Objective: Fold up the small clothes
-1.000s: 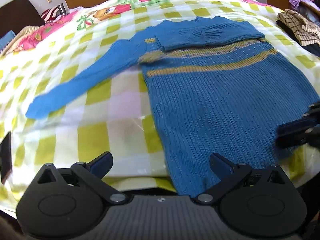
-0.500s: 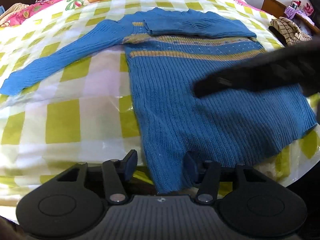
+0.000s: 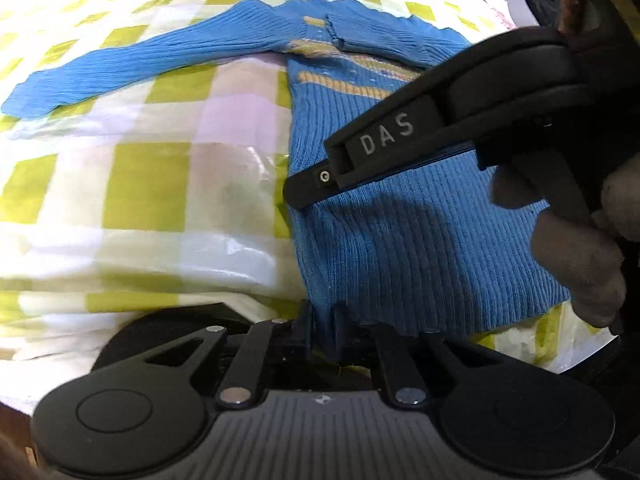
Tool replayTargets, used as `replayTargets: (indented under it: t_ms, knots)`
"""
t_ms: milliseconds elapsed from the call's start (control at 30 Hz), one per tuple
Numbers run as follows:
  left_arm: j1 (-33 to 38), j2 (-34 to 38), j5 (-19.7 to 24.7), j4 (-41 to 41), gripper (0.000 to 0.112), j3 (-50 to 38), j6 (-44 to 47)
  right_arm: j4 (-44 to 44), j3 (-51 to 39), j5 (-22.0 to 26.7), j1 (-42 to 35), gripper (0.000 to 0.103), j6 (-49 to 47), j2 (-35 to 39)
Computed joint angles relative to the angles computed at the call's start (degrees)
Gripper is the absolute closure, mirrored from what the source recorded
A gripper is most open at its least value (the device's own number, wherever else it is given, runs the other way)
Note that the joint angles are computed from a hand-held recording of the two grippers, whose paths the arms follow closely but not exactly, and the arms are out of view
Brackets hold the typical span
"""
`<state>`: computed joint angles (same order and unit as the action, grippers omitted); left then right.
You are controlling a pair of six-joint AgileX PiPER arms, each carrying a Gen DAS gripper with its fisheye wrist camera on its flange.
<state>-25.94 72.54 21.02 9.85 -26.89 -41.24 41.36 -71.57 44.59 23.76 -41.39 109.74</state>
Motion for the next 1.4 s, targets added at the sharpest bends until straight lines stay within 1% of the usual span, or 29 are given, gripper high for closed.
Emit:
replayTargets:
  t_ms: [133,167,200,267,333,433,467,533,567,633,700,767,800,867,1000,1067,1133,1200,1333,1400]
  knots:
    - [-0.44,1.47,1.6,-0.4,0.087,-0.57,-0.4,1.54,-2.68,1.67,-0.36,0.1,2.24,4.23]
    - [-0.95,1.4,2.29,-0.11,0.087,-0.89,-0.82,3.16,-2.52,2.26,-1.07,0.099,1.78,4.43]
    - [-1.73,1.14,2.68,1.13,0.087,-1.02,-2.29,4.59,-2.37,3.62,-1.96,0.095,1.11,4.26]
    - [-2.86,0.25,3.4,1.93,0.087,-1.32,-3.25,7.28,0.14,4.03,-3.8,0.094,-1.71,1.57]
    - [-4.74,-0.95,4.65,5.83,0.087,-1.84,-7.61,9.43,4.49,3.48,-7.01,0.094,-6.51,-3.16]
    - [-6.72,-3.14,7.08,10.92,0.087,-3.08,-12.51,9.85,10.9,3.03,-15.22,0.093,-10.93,-10.82]
    - [-7.56,-2.98,7.03,13.13,0.087,-3.76,-14.55,9.58,12.72,2.66,-18.56,0.093,-11.84,-13.36]
    - [-8.84,-1.79,5.55,15.88,0.087,-5.03,-16.63,7.53,15.79,1.51,-26.29,0.092,-12.32,-18.23]
    - [-9.14,-0.75,4.17,15.98,0.087,-5.66,-16.3,5.59,16.57,0.78,-30.06,0.091,-11.71,-20.09]
    - [-10.37,3.0,1.23,15.09,0.086,-7.97,-14.77,1.95,18.4,-0.71,-37.14,0.09,-10.9,-23.31]
    - [-10.98,7.45,-1.72,10.47,0.086,-10.81,-8.56,-1.2,18.84,0.67,-43.11,0.09,-10.61,-24.8]
    - [-11.62,11.24,-4.46,4.52,0.085,-13.02,-1.34,-3.81,20.07,2.01,-46.63,0.088,-11.04,-26.11]
    - [-12.22,13.29,-5.25,2.3,0.085,-14.39,1.34,-4.97,20.73,2.17,-47.73,0.084,-11.32,-26.58]
    - [-14.37,15.98,-4.93,3.61,0.084,-16.68,0.65,-5.77,21.88,1.98,-49.43,0.081,-12.95,-26.53]
    - [-16.94,19.84,-3.57,5.74,0.081,-20.44,0.18,-6.96,21.61,3.36,-50.87,0.08,-13.28,-22.11]
    - [-17.22,19.69,-2.99,6.33,0.08,-20.68,-0.03,-8.14,20.77,2.73,-49.79,0.08,-10.09,-19.47]
    - [-17.52,19.14,-2.47,6.9,0.08,-20.6,-0.77,-8.18,20.52,2.92,-50.79,0.08,-9.01,-18.65]
    - [-17.76,18.9,-2.72,8.74,0.078,-20.08,-2.48,-6.4,20.64,3.57,-52.38,0.08,-10.47,-19.05]
    - [-16.77,18.3,-3.92,7.32,0.076,-18.63,-1.21,-2.58,21.29,3.26,-54.45,0.079,-14.43,-20.59]
    - [-16.5,18.81,-4.61,6.8,0.075,-18.72,-0.8,-3.12,20.62,2.35,-53.31,0.071,-13.79,-19.46]
